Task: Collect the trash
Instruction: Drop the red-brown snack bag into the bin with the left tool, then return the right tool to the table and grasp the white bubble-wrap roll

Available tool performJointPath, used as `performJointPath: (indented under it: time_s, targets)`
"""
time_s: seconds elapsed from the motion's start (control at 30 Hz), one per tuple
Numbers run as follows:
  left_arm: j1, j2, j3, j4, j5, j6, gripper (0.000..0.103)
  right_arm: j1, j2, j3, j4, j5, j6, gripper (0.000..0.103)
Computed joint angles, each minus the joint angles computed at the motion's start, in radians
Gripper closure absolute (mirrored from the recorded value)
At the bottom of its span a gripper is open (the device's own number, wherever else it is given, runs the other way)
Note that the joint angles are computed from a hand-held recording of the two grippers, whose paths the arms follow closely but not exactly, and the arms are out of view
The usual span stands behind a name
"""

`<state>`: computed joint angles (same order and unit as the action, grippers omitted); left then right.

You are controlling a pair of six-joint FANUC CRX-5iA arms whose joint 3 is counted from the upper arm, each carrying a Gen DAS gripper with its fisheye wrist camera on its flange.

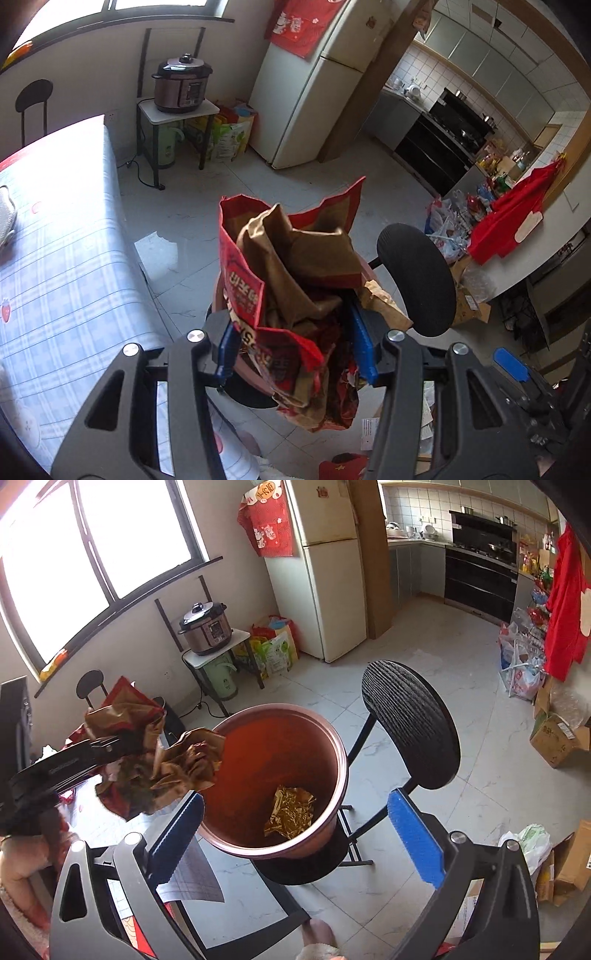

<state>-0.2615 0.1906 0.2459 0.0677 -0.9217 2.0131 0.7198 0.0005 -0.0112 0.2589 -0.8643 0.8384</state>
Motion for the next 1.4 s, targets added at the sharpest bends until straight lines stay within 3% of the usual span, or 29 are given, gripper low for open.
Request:
performJointPath:
  time_s: [0.17, 0.27, 0.33, 0.5, 0.73, 0.87, 1.03, 1.2, 1.3, 1.4]
  targets:
    - [-0.008, 0.129, 0.097, 0.058, -0.017, -0.034, 0.044, -0.021, -0.028, -0.031, -0.017, 0.003, -0.020, 0.005]
    - [0.003, 0.152, 0.097, 0.106, 0.015, -0.075, 0.027, -0.025, -0.030, -0.038, -0.012, -0.001, -0.008, 0.005]
    - [0.000, 0.155, 0.113, 0.082, 0.017, -0.087, 0.017, -0.026, -0.034, -0.047, -0.005, 0.003, -0.012, 0.005]
    - [0.008, 0.100, 0.087, 0.025, 0.011, -0.041, 0.006, -0.023, -0.035, -0.049, 0.001, 0.021, -0.011, 0.005]
    - [0.014, -0.075, -0.005, -0.189, -0.064, 0.120, 0.006, -0.012, 0.002, 0.000, -0.071, 0.051, 0.068, 0.005]
    - [0.015, -0.228, -0.104, -0.294, -0.080, 0.211, 0.006, 0.000, 0.047, 0.075, -0.183, 0.042, 0.191, 0.005]
    - [0.025, -0.435, -0.215, -0.423, -0.177, 0.349, 0.006, 0.050, 0.123, 0.191, -0.280, 0.005, 0.339, 0.005]
    - [-0.016, -0.622, -0.280, -0.606, -0.370, 0.433, 0.006, 0.128, 0.187, 0.304, -0.353, -0.030, 0.409, 0.005]
    - [-0.087, -0.722, -0.315, -0.731, -0.513, 0.499, 0.006, 0.184, 0.220, 0.360, -0.378, -0.046, 0.432, 0.005]
    - [-0.045, -0.829, -0.361, -0.730, -0.594, 0.484, 0.006, 0.237, 0.252, 0.414, -0.387, -0.061, 0.456, 0.005]
